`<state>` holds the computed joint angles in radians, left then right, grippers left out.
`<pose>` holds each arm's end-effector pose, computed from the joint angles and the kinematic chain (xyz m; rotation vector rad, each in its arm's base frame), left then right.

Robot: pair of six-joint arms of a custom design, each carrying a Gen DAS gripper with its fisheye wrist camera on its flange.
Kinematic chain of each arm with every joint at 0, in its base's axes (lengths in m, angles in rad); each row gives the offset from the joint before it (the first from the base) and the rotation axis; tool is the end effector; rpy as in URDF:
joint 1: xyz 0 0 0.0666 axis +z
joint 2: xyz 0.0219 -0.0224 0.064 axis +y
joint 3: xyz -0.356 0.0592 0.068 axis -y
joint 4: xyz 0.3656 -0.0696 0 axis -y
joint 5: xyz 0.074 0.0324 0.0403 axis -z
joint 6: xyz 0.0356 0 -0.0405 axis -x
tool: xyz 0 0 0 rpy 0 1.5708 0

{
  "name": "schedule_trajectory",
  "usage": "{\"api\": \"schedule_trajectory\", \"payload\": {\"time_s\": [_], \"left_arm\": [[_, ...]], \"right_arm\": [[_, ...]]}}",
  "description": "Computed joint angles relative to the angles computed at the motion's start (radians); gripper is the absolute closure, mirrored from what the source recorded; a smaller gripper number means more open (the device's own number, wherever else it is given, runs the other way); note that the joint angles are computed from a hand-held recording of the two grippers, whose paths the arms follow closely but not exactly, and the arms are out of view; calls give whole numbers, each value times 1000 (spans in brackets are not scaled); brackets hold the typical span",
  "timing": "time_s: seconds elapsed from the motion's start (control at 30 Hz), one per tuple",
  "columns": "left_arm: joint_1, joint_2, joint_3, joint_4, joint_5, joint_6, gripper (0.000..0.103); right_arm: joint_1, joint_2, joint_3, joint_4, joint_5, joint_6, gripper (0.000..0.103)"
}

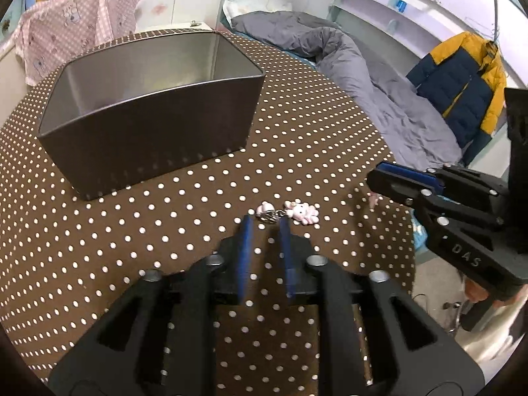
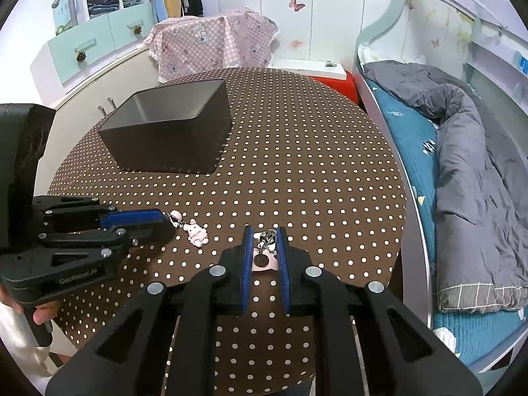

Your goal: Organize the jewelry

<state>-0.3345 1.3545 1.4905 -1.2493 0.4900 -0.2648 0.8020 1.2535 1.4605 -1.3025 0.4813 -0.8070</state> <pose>0.3916 -0.1543 0.4478 0.9208 2.4628 -0.6772 0.2773 0.2624 0.4712 0.1533 2.4739 0.0107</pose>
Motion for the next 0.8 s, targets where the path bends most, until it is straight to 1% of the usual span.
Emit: {"api": "schedule_trajectory", "payload": {"time_s": [0.03, 0.07, 0.2, 0.33, 0.4, 0.43, 0.47, 0.5, 0.53, 0.6, 0.67, 0.8], "left_arm": [[2, -6, -3, 11, 3, 6, 43], [5, -19, -14, 40, 4, 18, 33], [0, -25, -13, 49, -5, 18, 33], [-23, -22, -27, 73, -36, 27, 33], [-38, -26, -45, 101, -62, 21, 49], [-49, -26, -48, 111, -86, 17, 59], [-58, -35, -62, 141, -104, 12, 68], [-56, -35, -62, 137, -105, 2, 77], [-55, -34, -62, 139, -114, -1, 79], [-54, -38, -66, 143, -128, -14, 88], [-50, -38, -66, 141, -128, -27, 88], [-42, -45, -76, 148, -126, -19, 88]], "right_arm": [[0, 0, 0, 2, -2, 1, 90], [0, 0, 0, 2, -2, 0, 90], [2, -3, -3, 2, 1, -4, 90], [3, -6, -6, 0, 3, -9, 90], [2, -9, -9, -5, 4, -15, 90], [2, -9, -10, -7, 4, -18, 90], [1, -13, -14, -7, 4, -19, 90], [-1, -16, -17, -7, 5, -21, 90], [0, -18, -19, -8, 6, -24, 90], [-2, -23, -23, -8, 7, -28, 90], [-4, -25, -26, -7, 5, -29, 90], [-5, -28, -30, -1, 1, -25, 90]]}}
